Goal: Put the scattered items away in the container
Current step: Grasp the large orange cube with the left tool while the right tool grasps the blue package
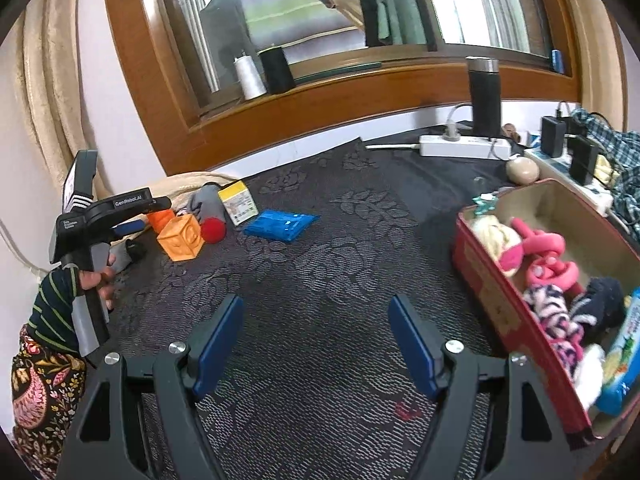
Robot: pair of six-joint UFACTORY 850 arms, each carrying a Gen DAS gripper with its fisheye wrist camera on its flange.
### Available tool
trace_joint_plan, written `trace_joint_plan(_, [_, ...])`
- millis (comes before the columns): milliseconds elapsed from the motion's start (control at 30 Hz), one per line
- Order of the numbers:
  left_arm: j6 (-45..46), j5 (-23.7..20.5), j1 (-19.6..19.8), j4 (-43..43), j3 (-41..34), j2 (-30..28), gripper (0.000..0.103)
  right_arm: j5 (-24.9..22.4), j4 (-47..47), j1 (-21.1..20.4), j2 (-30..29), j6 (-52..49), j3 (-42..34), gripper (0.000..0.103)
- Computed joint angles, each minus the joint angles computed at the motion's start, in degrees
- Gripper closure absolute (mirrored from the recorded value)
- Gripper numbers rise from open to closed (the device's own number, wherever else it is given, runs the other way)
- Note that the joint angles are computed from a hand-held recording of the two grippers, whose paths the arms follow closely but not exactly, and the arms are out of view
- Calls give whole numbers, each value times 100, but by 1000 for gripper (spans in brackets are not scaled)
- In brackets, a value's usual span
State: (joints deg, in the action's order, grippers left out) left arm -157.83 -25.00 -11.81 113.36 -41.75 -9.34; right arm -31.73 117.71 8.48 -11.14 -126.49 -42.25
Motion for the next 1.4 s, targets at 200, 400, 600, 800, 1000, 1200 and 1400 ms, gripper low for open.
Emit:
trace_joint_plan(200, [-325,192,209,249,-11,-195,30,70,-88,166,-184,117,-173,25])
trace_joint_plan(400, [-362,100,154,278,-146,-537,24,113,-275,228,-384,303,-322,25])
trace_joint_plan(600, [387,-305,-5,-388,-364,-923,24,135,-406,261,-548,470,-447,25])
trace_joint_plan(800, [-446,-198,80,549,-249,-874,48,233,-543,368,-716,588,-641,25])
trace_joint_plan(1000, [-656,-94,103,761,-126,-652,48,397,-627,662,-1020,572,-1195,25])
trace_joint_plan(1200, [-912,-299,74,905,64,-271,48,997,-1419,1045,-1948,909,-2395,25])
trace_joint_plan(1400, [-1070,-300,84,1045,23,-244,48,1348,-2868,1207,-2754,2136,-3521,25])
